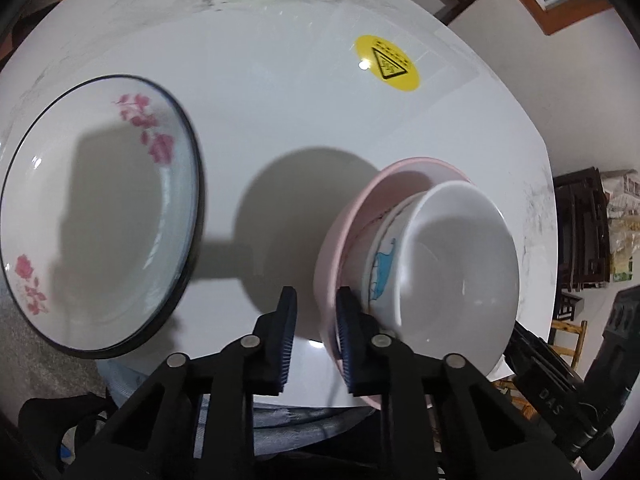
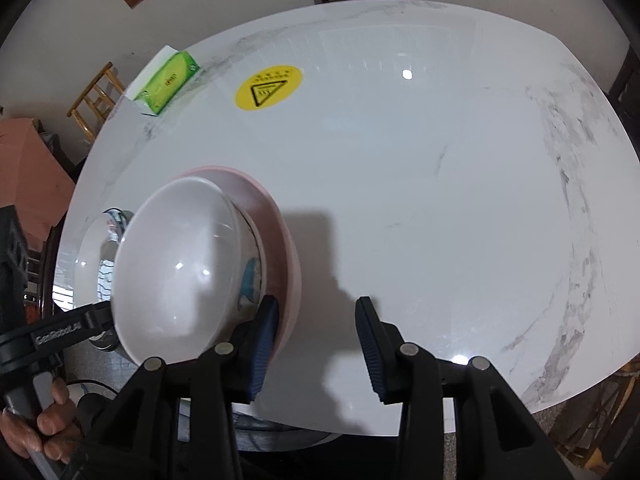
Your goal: Organize plates and bowls
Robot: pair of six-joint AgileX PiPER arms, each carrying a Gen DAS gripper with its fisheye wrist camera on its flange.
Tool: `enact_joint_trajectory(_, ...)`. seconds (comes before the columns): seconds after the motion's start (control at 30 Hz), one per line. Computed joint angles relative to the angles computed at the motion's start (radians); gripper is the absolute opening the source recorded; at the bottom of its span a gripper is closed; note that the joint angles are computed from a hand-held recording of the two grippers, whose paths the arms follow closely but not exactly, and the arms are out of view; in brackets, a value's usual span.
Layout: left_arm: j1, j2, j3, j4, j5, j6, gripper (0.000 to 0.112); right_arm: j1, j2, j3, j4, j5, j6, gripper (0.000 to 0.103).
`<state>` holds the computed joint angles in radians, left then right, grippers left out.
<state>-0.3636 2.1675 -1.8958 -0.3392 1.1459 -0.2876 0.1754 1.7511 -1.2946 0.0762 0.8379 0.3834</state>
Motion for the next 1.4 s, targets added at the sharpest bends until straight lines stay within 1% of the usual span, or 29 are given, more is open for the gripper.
enact_joint_trajectory(0.2, -0.021, 0.045, -0.068, -0.006, 0.009, 0.013, 0.015, -0.026, 0.021, -0.007, -0.01, -0.007, 0.026, 0.039)
enact_joint_trajectory(0.37, -0.036, 0.053, -0.083, 0.011, -0.014, 0.017, 0.015, -0.024, 0.044, -0.039, -0.05, 0.0, 0.048, 0.038)
enact_joint_trajectory(0.43, -0.037, 0.052, -0.08, 0.009, -0.022, 0.019, 0.012, -0.033, 0.049, -0.047, -0.034, 0.009, 0.035, 0.038)
enact_joint_trajectory(0.47, -0.039, 0.056, -0.087, 0.005, -0.023, 0.035, 0.009, -0.037, 0.054, -0.053, -0.028, 0.014, 0.027, 0.038)
enact_joint_trajectory(0.5, -0.045, 0.056, -0.09, 0.017, -0.028, 0.037, 0.009, -0.032, 0.058, -0.062, -0.041, 0.022, 0.022, 0.037)
enact_joint_trajectory(0.63, -0.057, 0.078, -0.131, 0.032, -0.02, 0.027, 0.009, -0.038, 0.072, -0.091, -0.045, 0.032, 0.016, 0.027)
enact_joint_trajectory(0.8, -0.059, 0.106, -0.182, 0.035, -0.004, 0.03, 0.009, -0.047, 0.088, -0.124, -0.05, 0.053, 0.015, 0.023)
enact_joint_trajectory(0.93, -0.059, 0.106, -0.182, 0.036, -0.01, 0.043, 0.009, -0.049, 0.099, -0.142, -0.051, 0.063, 0.017, 0.023)
enact_joint_trajectory(1.03, -0.063, 0.098, -0.171, 0.044, -0.022, 0.047, 0.009, -0.052, 0.095, -0.13, -0.046, 0.05, 0.029, 0.023)
enact_joint_trajectory(1.17, -0.062, 0.091, -0.162, 0.048, -0.028, 0.05, 0.009, -0.031, 0.102, -0.146, -0.094, 0.068, 0.064, 0.023)
enact_joint_trajectory(1.33, -0.082, 0.084, -0.159, 0.097, -0.046, 0.039, 0.008, -0.011, 0.105, -0.157, -0.133, 0.081, 0.09, 0.023)
enact_joint_trajectory(1.37, -0.085, 0.087, -0.166, 0.103, -0.045, 0.034, 0.008, -0.004, 0.105, -0.158, -0.149, 0.084, 0.099, 0.022)
enact_joint_trajectory(1.4, -0.086, 0.085, -0.163, 0.107, -0.051, 0.033, 0.008, 0.007, 0.105, -0.161, -0.168, 0.087, 0.105, 0.018)
